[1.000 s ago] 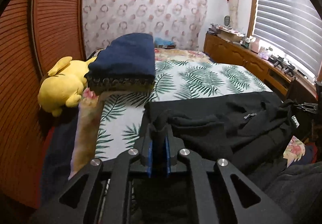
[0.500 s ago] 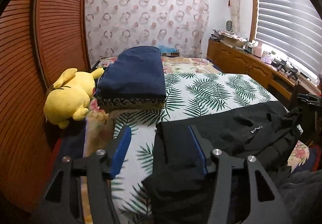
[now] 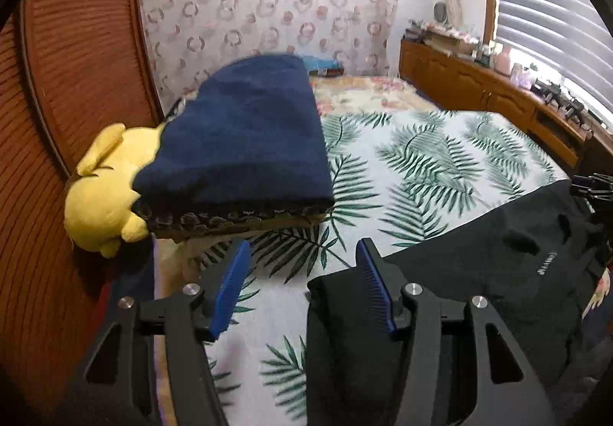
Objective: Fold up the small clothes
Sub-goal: 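Lift the shirt with both grippers, raising it off the bed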
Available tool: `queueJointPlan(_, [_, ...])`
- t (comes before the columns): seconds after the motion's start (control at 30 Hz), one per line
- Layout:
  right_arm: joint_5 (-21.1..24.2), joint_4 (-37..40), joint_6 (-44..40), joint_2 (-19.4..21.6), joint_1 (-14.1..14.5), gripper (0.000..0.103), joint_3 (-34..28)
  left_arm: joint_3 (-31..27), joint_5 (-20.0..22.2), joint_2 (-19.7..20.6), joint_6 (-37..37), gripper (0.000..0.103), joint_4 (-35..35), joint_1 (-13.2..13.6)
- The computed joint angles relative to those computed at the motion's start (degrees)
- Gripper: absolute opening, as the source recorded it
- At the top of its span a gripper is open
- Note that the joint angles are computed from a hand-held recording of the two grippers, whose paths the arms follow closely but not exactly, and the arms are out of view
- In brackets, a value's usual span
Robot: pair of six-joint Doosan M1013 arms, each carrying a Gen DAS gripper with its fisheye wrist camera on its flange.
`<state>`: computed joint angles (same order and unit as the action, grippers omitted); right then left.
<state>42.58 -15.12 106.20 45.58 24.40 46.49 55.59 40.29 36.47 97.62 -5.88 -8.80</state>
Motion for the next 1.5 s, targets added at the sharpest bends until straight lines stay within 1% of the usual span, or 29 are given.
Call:
queueJointPlan(0.03, [0.4, -0.2, 0.2, 0.3, 0.0, 0.047, -0.4, -0.5, 0.6, 0.4, 0.5, 0.057, -0.9, 0.1])
queueJointPlan(0.1, [1.0, -0.3, 0.6, 0.8, -0.1, 0.048, -0.8, -2.3, 3.4, 1.8, 1.3, 0.057, -3.0, 0.3])
queueJointPlan(0.17, [0.8, 0.0, 0.9, 0.9, -0.3, 0.051, -0.7, -3.0, 5.2, 2.5, 1.9, 0.057, -4.3, 0.4])
queueJointPlan(0.23, [0.5, 0.7, 0.8, 0.9, -0.5, 0.053, -0.6, -3.4, 6.5, 3.0, 1.8, 0.056, -4.2, 0.4])
queueJointPlan(0.33, [1.4, 0.1, 1.3, 1.2, -0.5, 0.06, -1.2, -3.6, 8.2, 3.6, 1.0, 0.057, -2.8, 0.1])
queueJointPlan(0.4, [2.2, 0.9, 1.1, 1.6, -0.6, 0.061, -1.9, -3.4, 8.4, 3.6, 0.4, 0.057, -1.8, -0.1])
queueJointPlan(0.6, [4.9, 0.9, 2.6, 2.4, -0.7, 0.064, -3.4, -3.2, 9.1, 3.7, 1.2, 0.057, -2.6, 0.0])
queueJointPlan(0.7, [5.2, 2.3, 2.1, 2.5, -0.9, 0.066, -3.7, -3.1, 9.5, 3.7, 2.0, 0.057, -3.5, 0.1])
queueJointPlan(0.93, [4.8, 3.8, 0.8, 2.4, -1.1, 0.066, -3.5, -3.5, 10.5, 3.8, 4.3, 0.056, -5.3, 0.2])
queueJointPlan(0.97, [4.8, 3.9, 0.2, 2.4, -1.0, 0.064, -3.5, -3.6, 10.7, 3.8, 4.9, 0.052, -5.4, 0.1])
queueJointPlan(1.0, [4.5, 4.2, -0.5, 2.4, -1.0, 0.059, -3.4, -4.1, 11.2, 4.1, 5.4, 0.046, -6.0, 0.1])
queueJointPlan(1.03, [3.8, 5.1, -2.0, 2.2, -0.9, 0.047, -3.0, -4.3, 11.7, 4.2, 6.1, 0.043, -6.7, 0.1])
queueJointPlan(1.07, [2.9, 6.4, -4.3, 2.0, -0.9, 0.033, -2.6, -4.6, 12.0, 4.2, 6.5, 0.037, -7.0, 0.1])
queueJointPlan(1.1, [2.5, 7.4, -5.9, 1.9, -0.9, 0.026, -2.4, -4.8, 12.4, 4.3, 7.0, 0.031, -7.4, 0.1])
queueJointPlan(1.13, [2.0, 8.5, -7.9, 1.7, -0.8, 0.016, -2.1, -5.0, 13.1, 4.4, 8.1, 0.018, -8.3, 0.1])
queueJointPlan(1.17, [1.8, 8.8, -8.6, 1.7, -0.7, 0.014, -2.0, -4.8, 13.0, 4.2, 8.3, 0.013, -7.9, -0.1])
queueJointPlan(1.23, [0.9, 9.7, -10.0, 1.1, -0.5, 0.013, -0.9, -3.6, 11.7, 3.3, 8.0, 0.009, -5.4, -0.8])
queueJointPlan(1.27, [0.5, 7.9, -8.6, 0.8, -0.2, 0.012, -0.5, -2.1, 9.8, 2.2, 8.4, 0.007, -5.0, -1.0])
queueJointPlan(1.3, [-0.4, 5.5, -5.8, 0.1, 0.1, 0.012, 0.7, -0.7, 8.2, 1.3, 9.0, 0.007, -6.1, -1.0])
queueJointPlan(1.37, [-4.0, 5.4, -4.1, -1.9, 0.3, 0.011, 3.7, 3.2, 3.3, -1.8, 10.6, 0.007, -10.0, -0.7])
queueJointPlan(1.43, [-7.9, 2.5, -0.1, -4.7, 0.8, 0.011, 7.5, 7.1, -1.4, -5.1, 12.4, 0.007, -14.1, -0.5])
queueJointPlan(1.5, [-12.9, 1.4, 2.3, -7.6, 1.1, 0.011, 11.3, 11.0, -6.5, -8.5, 14.1, 0.007, -16.9, -0.5])
